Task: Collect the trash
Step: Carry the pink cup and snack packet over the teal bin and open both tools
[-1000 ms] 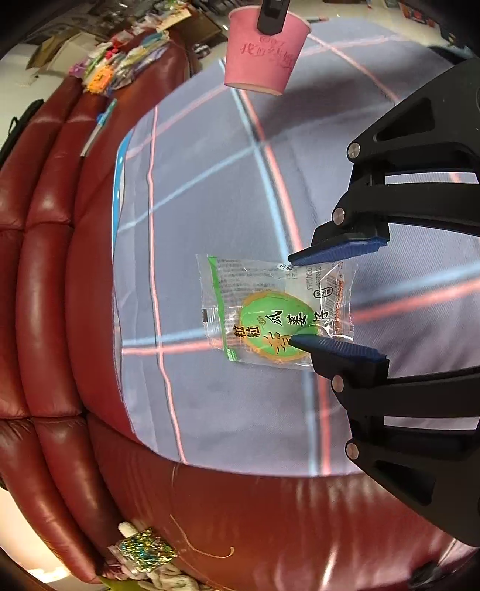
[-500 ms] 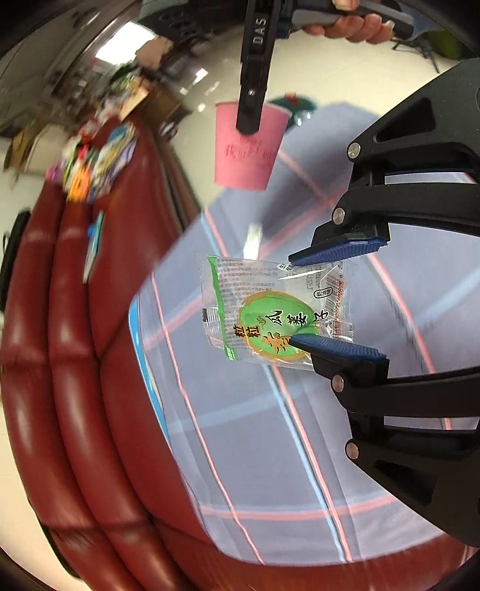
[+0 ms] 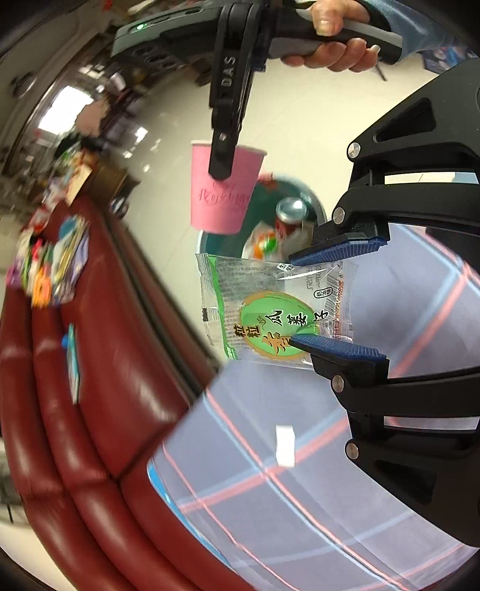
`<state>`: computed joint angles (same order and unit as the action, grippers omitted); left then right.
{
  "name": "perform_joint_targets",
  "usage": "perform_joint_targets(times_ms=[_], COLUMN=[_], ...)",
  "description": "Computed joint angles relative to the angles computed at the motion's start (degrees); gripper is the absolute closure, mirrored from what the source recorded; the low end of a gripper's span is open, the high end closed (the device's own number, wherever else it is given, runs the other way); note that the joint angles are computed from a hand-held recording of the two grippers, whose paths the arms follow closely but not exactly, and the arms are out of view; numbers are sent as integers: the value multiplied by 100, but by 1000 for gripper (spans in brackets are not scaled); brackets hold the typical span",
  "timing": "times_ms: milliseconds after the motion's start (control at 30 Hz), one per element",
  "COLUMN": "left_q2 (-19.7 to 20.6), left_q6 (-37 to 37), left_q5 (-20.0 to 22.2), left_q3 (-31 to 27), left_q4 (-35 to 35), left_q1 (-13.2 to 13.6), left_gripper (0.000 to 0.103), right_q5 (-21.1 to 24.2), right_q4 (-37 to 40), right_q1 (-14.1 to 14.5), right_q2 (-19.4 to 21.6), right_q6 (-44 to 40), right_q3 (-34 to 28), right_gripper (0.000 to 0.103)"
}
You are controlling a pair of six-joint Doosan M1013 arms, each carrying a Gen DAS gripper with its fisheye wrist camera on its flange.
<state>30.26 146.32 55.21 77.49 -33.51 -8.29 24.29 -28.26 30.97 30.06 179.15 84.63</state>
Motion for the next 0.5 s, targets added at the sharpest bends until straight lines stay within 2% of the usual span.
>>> perform_joint_targets(times_ms=[167,367,433,467,500], left_q2=[114,431,519,552,565], left_q6=[-55,-380,-399,-418,-456], left_q5=[51,227,276,252,212], left_q3=[18,-249,-322,-346,-337], left_q4=[286,589,600,649,697], left_q1=[-362,-628,-671,-699,-713], left_gripper=[63,63,61,58,54], right_q5=[-152,-304,-320,-301,-264], right_q4=[455,1133,1354,1296,1134], right_q1=[-159,-360,-414,-419,-423], right_q2=[-10,66,91,95,100], right_q6=[-196,-653,-804,-733,-561], right_q3=[207,269,257,254,245], right_gripper=[97,94,76,56,47])
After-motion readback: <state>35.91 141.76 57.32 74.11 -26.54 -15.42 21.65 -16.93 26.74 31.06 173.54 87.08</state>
